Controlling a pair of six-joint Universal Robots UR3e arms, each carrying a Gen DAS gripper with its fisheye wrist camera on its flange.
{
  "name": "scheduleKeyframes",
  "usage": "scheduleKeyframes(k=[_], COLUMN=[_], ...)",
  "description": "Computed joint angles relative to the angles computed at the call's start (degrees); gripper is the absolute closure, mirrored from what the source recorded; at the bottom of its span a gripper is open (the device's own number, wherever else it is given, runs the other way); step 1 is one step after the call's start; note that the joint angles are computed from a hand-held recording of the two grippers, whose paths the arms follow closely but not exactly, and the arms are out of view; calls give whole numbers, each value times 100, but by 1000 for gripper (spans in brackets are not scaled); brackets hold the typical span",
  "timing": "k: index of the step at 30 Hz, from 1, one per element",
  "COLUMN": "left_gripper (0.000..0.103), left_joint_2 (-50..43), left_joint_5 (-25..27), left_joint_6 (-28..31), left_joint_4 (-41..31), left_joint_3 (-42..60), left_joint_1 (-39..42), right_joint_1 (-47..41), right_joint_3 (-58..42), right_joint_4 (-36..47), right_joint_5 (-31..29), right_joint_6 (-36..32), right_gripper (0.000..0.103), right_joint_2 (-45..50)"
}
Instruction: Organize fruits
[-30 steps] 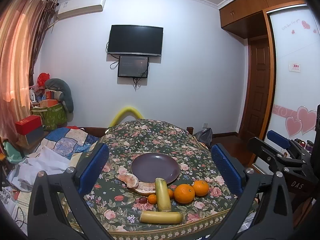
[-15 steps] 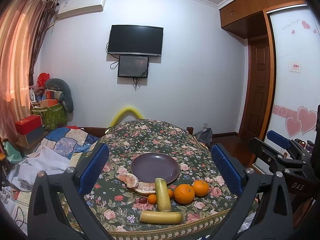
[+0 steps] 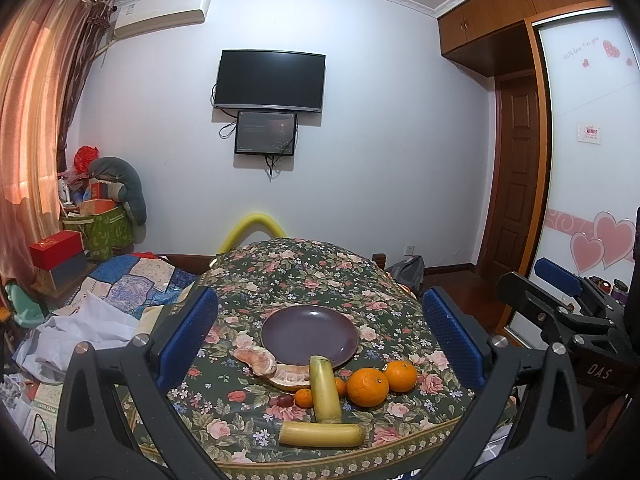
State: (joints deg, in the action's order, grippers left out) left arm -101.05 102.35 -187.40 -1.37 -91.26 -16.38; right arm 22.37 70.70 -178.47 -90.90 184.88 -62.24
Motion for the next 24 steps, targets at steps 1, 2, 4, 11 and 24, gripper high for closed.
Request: scheduleKeyframes(k=[1, 2, 4, 11, 24], left_gripper=[0, 0, 0, 0, 0], left_joint_2=[-6, -10, -11, -3, -61], left_joint_5=[5, 13, 15, 3, 1], left_joint_6=[3, 4, 4, 9, -8], left_joint_4=[11, 12, 11, 12, -25], left_joint_3=[-3, -1, 0, -3, 53], left_joint_1=[-4, -8, -11, -1, -11], right_joint_1=[2, 2, 7, 15, 14], right_joint_3=[0, -13, -20, -2, 33], right_joint_4=[0, 15, 15, 4, -10], right_joint_5=[2, 6, 1, -1, 1], right_joint_6=[2, 4, 5, 3, 0], right_gripper=[0, 0, 0, 0, 0], right_joint_2=[-1, -1, 2, -16, -25])
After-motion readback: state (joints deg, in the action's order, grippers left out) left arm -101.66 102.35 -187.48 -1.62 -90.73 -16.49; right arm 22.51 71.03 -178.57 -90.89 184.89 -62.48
